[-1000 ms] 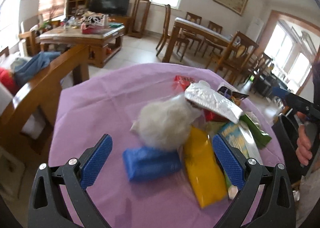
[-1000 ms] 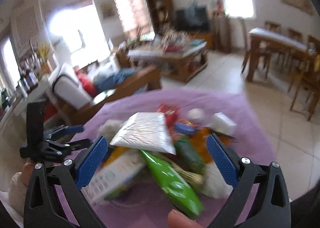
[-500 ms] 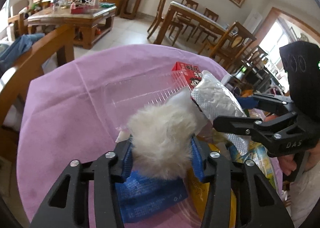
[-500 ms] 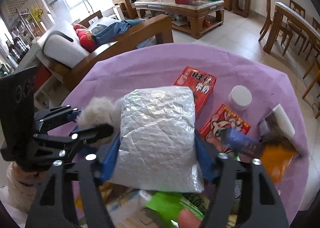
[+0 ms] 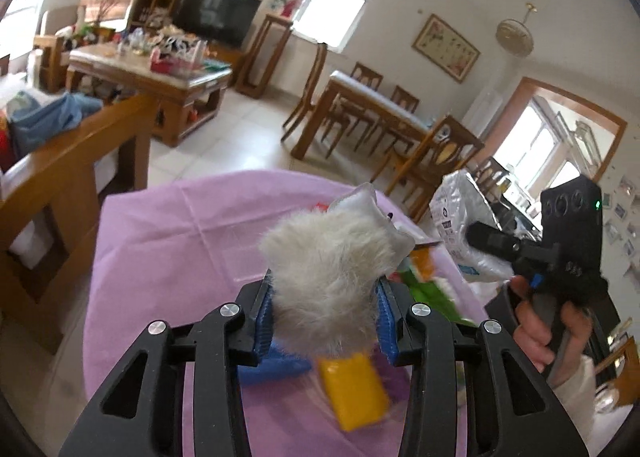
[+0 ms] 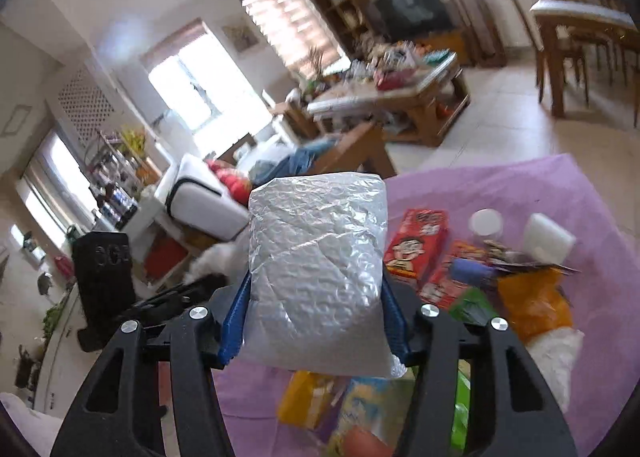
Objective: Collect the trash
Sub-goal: 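Drop white tissue from left tool while right drops silver foil pouch into bin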
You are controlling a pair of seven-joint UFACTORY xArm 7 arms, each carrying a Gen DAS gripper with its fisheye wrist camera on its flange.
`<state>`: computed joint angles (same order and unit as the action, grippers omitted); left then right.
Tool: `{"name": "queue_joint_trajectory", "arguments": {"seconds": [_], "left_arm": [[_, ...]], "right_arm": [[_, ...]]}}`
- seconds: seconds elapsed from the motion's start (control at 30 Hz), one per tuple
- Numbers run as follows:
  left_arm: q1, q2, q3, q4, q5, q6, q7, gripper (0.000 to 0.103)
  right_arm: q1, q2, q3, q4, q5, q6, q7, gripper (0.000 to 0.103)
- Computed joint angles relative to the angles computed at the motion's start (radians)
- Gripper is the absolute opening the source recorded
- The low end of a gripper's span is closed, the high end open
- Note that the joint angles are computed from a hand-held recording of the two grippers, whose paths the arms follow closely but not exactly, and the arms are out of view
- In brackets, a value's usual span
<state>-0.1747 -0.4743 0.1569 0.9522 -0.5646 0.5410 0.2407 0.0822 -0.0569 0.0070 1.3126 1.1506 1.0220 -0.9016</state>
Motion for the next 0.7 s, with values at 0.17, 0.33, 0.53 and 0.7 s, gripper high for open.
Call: {"name": "queue_joint_trajectory", "arguments": {"seconds": [0.17, 0.33, 0.53, 0.7], "left_arm": [[-0.066, -0.007, -0.067, 0.057, -0.008, 0.02, -0.047, 0.041], [-0.195, 0.15, -0.167, 0.202, -0.05, -0.013, -0.054, 0.041], [-0.289, 0.529, -0.34, 0.539, -0.032, -0.013, -0.083, 0.041], [-0.38, 0.894, -0.408, 0.904, 0.186, 0.04, -0.232, 0.041]], "right_arm": [[-0.064, -0.159, -0.11, -0.155, 0.143, 0.024, -0.089, 0.056], [-0.154, -0.298, -0.212, -0.282, 0.095, -0.147, -0.128, 0.056], [-0.256, -0.258, -0.336, -0.307, -0.009, -0.264, -0.1, 0.058], [-0.357, -0.107, -0.401, -0.268, -0.006, -0.242, -0.084, 0.058]]}}
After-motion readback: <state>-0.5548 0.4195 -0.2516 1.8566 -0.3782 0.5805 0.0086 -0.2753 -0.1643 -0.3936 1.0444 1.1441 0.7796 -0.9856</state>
